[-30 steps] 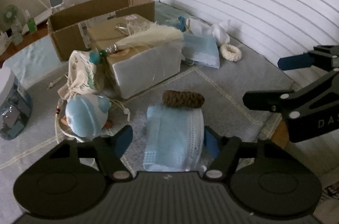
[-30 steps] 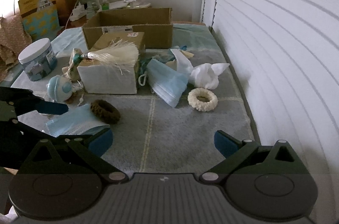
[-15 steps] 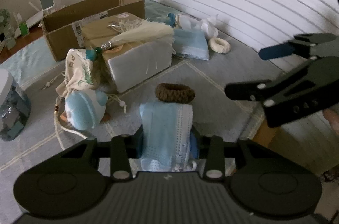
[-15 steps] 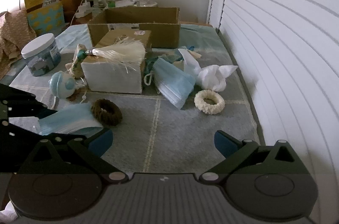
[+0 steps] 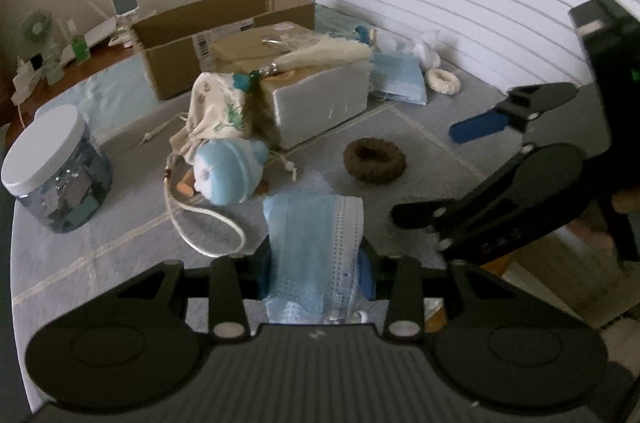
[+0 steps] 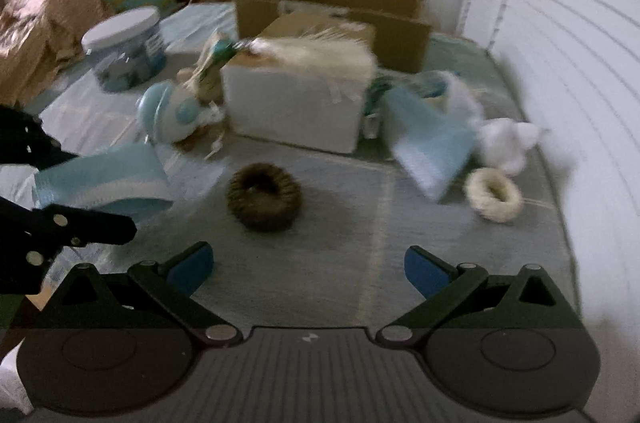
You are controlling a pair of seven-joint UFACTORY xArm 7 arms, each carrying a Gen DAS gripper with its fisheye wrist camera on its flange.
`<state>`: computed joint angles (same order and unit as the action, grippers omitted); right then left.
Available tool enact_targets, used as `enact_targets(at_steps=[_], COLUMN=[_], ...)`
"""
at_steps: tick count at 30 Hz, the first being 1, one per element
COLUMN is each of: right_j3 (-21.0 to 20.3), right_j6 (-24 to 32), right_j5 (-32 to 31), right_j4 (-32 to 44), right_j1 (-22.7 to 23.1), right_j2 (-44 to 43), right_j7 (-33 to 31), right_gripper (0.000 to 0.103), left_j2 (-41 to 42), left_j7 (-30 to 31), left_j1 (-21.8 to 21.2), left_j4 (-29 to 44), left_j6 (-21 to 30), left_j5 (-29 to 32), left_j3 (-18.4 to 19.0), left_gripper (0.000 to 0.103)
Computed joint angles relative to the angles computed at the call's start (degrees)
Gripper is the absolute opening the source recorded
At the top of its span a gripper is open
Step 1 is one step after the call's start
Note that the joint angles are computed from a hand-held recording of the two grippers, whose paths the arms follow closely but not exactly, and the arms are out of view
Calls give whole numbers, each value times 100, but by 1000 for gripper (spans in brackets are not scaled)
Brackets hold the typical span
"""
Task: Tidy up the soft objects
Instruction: 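Lift the blue mask with the left gripper while the right gripper approaches the brown hair tie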
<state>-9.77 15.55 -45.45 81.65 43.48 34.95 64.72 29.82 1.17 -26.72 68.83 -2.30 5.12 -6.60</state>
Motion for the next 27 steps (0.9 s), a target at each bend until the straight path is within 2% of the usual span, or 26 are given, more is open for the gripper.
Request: enact_targets(at_steps=[4,5,8,12,17,20,21,22,24,27], right_j3=[125,44,-505,-1232,-2530,-3182,-3334,-3412,-3404,-3391], right_j6=[-162,-271,-762,-1153,-1810,-2172,-2256,-2311,-2345,-2369], right_j5=[178,149,-152,-386,-547,-385,-313,-240,-111,81], right_j4=[136,103,-103,-251,-437,-538,-565,-596,-611,-664], right_j1=[-138,-92,286,848,1864,2368,2487,2555,2547,2556], right_j2=[114,118,116,177,457,695,763,794,801,784], right_j7=[-300,-292,77,588,1320,1500,1502,1473,1335,1131], right_gripper=[103,103,103,103,103,103,103,103,103,103], left_j2=[-40,-32,31,168,317,354,364,377,396,431], left_j7=[47,56,74,134,-2,-93,-146,-202,-381,-603], left_j1=[146,165,186,220,114,31,-41,-161,-467,-685], left_j4=[-81,-82,-30,84,183,192,199,228,214,249], left_j6=[-93,-116,-132,-117,-151,-240,-246,-208,-281,-218], left_j5=[-34,-41,-56,-59,-158,-199,-221,-234,-279,-340], left_j3=[-130,-140,-134,-159,-48,47,126,254,604,882], left_gripper=[39,39,39,39,44,52,63,72,79,94])
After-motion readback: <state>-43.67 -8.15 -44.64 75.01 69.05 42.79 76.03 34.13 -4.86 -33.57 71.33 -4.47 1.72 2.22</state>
